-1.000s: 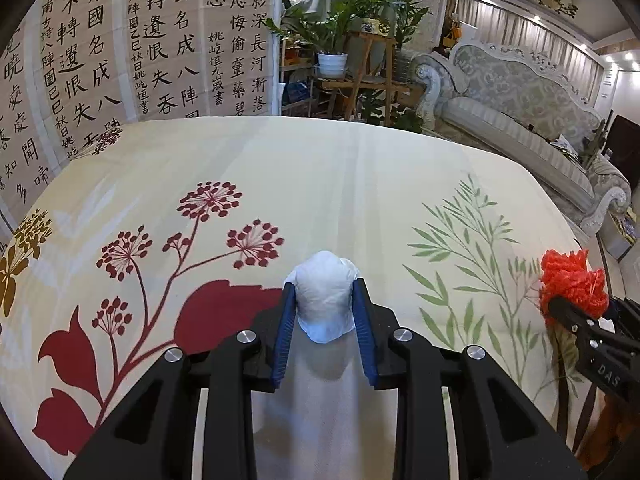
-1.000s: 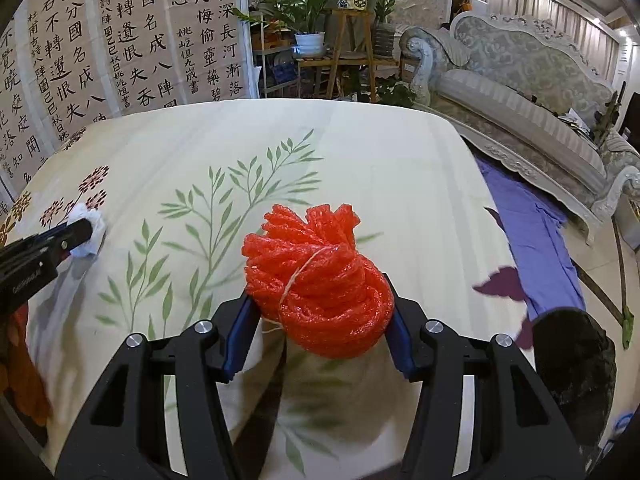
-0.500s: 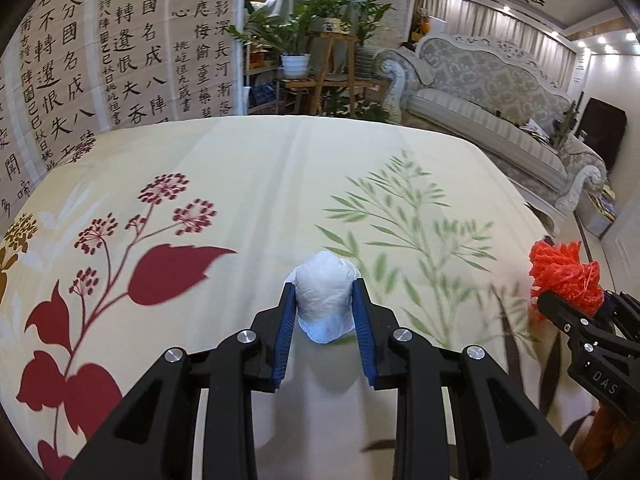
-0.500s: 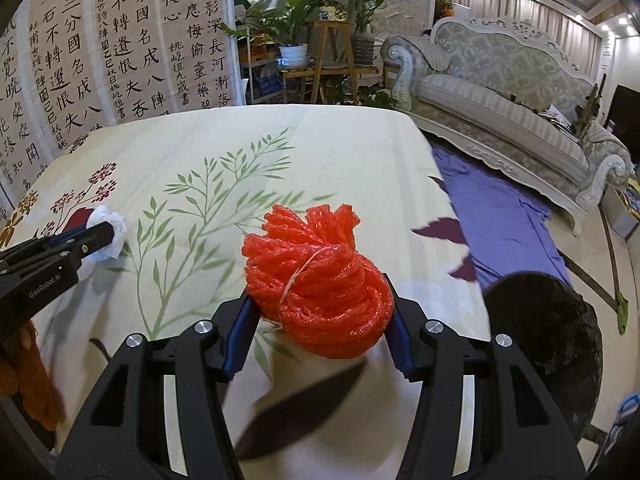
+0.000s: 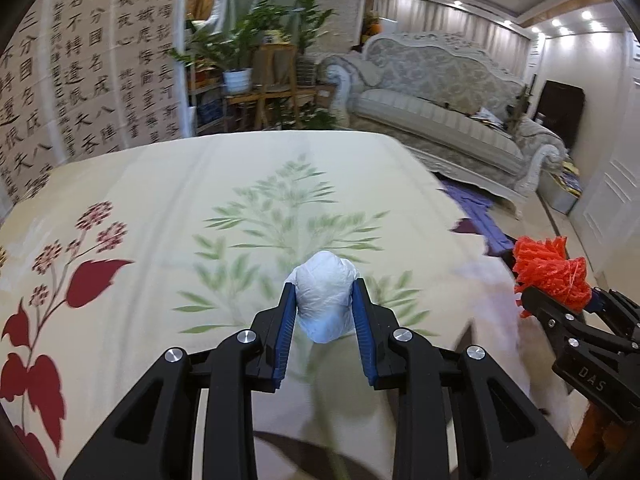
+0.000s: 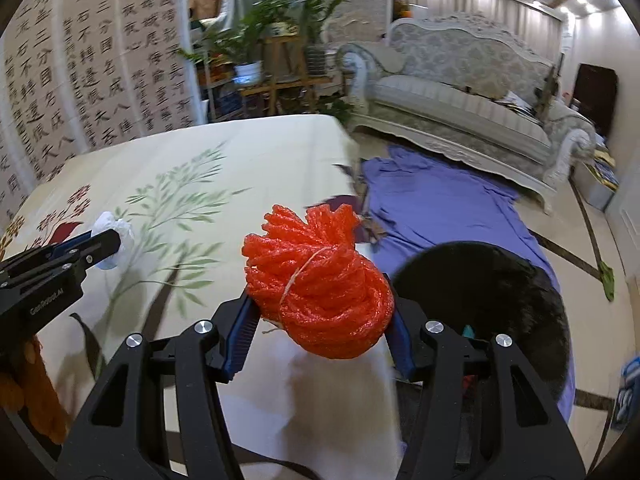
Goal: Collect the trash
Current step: 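Carry the tissue ball and red net over the bin and open both tools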
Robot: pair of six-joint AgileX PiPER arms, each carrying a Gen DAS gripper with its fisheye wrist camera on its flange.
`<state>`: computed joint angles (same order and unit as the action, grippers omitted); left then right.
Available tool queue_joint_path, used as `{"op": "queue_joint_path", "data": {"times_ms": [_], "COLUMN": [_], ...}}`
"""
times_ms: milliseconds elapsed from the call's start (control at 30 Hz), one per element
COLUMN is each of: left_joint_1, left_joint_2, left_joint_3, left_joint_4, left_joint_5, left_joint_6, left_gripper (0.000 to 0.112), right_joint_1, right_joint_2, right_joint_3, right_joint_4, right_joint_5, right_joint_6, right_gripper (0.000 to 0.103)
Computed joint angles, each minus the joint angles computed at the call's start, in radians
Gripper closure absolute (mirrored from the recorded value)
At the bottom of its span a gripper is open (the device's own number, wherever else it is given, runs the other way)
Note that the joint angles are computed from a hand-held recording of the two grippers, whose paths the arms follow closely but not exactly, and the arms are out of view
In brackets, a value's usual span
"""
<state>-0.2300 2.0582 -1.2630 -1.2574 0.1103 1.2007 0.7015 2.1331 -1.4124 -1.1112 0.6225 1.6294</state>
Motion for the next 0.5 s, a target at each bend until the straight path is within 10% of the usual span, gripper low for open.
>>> {"op": "queue_joint_path", "data": {"times_ms": [500], "left_joint_1": [-0.24], "left_joint_2": [0.089], "left_joint_3": [-0.186], "left_joint_4": [0.473], "left_joint_5": [0.027], "left_joint_6": [-0.443], "left_gripper": [0.083], "right_joint_1": [-0.137], "right_joint_2": [-0.151], "right_joint_3": [0.312], "right_joint_4": [-0.196], "right_joint_5": [0.035], "right_joint_6": [0.322], "right_gripper": [0.048]}}
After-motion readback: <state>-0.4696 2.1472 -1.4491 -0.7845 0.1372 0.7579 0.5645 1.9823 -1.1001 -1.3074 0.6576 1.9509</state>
